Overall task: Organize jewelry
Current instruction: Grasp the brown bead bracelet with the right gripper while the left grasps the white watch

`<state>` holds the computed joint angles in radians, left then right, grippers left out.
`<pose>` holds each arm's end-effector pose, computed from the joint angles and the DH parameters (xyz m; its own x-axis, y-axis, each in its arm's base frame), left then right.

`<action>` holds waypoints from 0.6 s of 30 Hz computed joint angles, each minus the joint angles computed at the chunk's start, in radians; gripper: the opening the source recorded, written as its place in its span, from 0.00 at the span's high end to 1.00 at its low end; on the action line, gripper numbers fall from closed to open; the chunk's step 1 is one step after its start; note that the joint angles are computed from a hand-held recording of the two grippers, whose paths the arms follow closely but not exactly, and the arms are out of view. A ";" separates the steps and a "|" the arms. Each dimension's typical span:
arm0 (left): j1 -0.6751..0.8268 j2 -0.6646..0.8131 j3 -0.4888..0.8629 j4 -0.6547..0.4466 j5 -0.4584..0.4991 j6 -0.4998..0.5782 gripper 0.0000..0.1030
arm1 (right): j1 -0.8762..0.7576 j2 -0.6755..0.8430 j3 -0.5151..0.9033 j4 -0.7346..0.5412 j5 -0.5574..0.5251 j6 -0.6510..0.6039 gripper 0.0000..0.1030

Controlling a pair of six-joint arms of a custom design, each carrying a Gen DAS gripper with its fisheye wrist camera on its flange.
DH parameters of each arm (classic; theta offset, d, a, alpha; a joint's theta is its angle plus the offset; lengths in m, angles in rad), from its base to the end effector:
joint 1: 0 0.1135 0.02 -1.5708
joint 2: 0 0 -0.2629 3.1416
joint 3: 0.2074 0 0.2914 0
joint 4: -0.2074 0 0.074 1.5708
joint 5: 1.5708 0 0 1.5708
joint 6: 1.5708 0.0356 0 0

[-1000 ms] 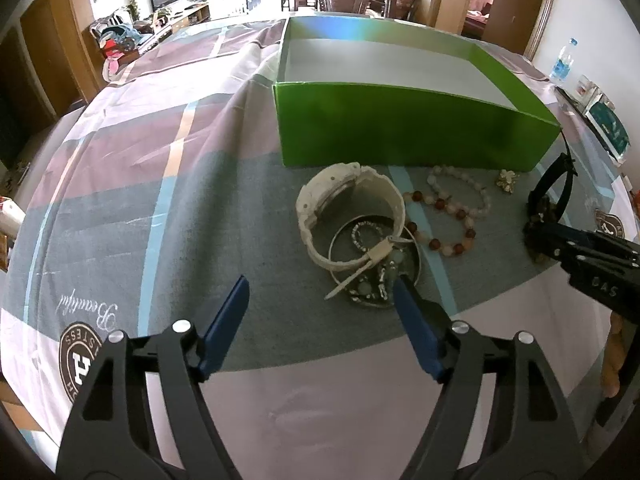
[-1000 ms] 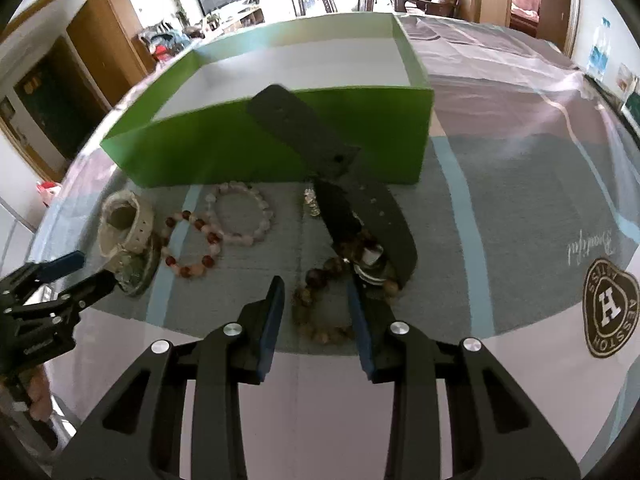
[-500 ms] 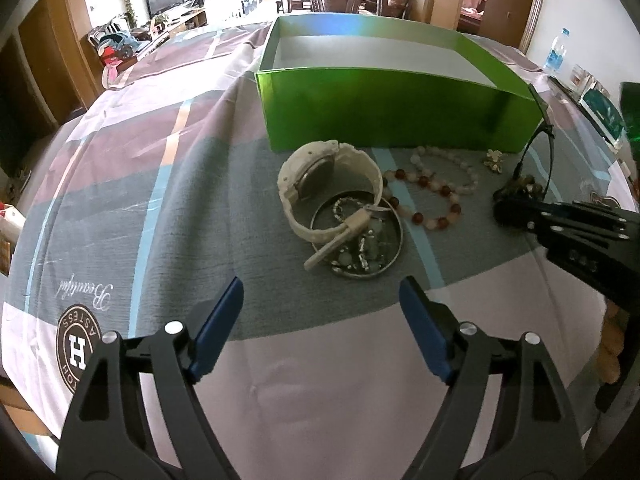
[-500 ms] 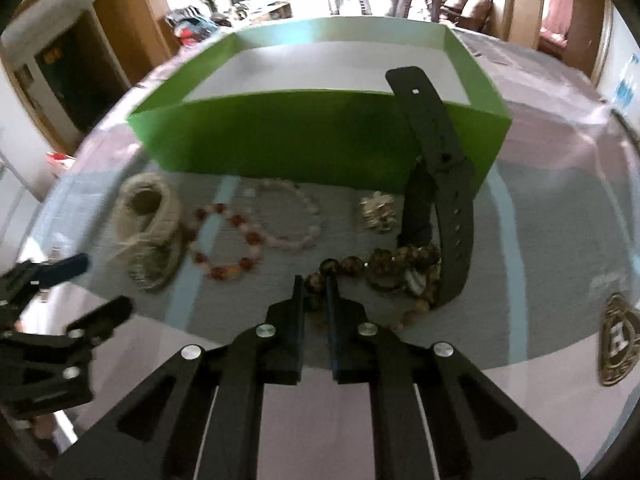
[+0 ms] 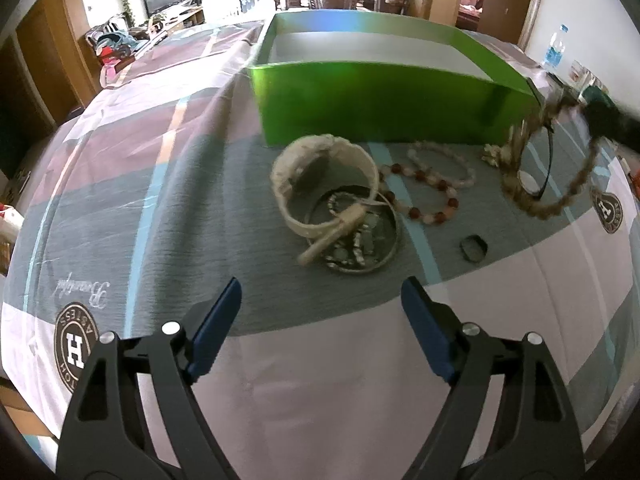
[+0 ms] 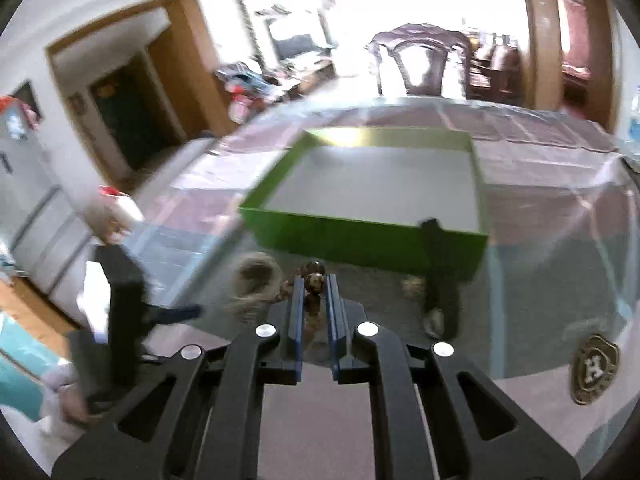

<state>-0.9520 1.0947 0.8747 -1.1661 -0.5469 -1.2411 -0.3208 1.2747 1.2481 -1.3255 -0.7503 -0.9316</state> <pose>0.1369 -0.1604 0.2409 -0.7905 -0.2831 -0.5431 -0.3321 0.9432 -0.0083 0.2465 -0.0563 0.3197 -0.6251 -0.4109 -0.6636 -0.6896 0.6890 0.2229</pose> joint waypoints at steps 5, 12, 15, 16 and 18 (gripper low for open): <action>0.077 -0.091 -0.025 -0.014 -0.010 0.031 0.21 | 0.056 0.010 -0.087 0.096 0.131 0.096 0.90; 0.223 -0.130 -0.017 0.064 0.006 0.199 0.21 | 0.041 0.025 -0.141 0.107 0.129 0.097 0.90; 0.288 -0.115 -0.019 0.105 0.056 0.268 0.40 | 0.029 0.023 -0.145 0.103 0.123 0.090 0.90; 0.311 -0.111 -0.025 0.119 0.080 0.288 0.46 | 0.026 0.023 -0.144 0.103 0.120 0.088 0.90; 0.340 -0.105 -0.039 0.142 0.119 0.312 0.51 | 0.008 0.029 -0.138 0.088 0.113 0.066 0.90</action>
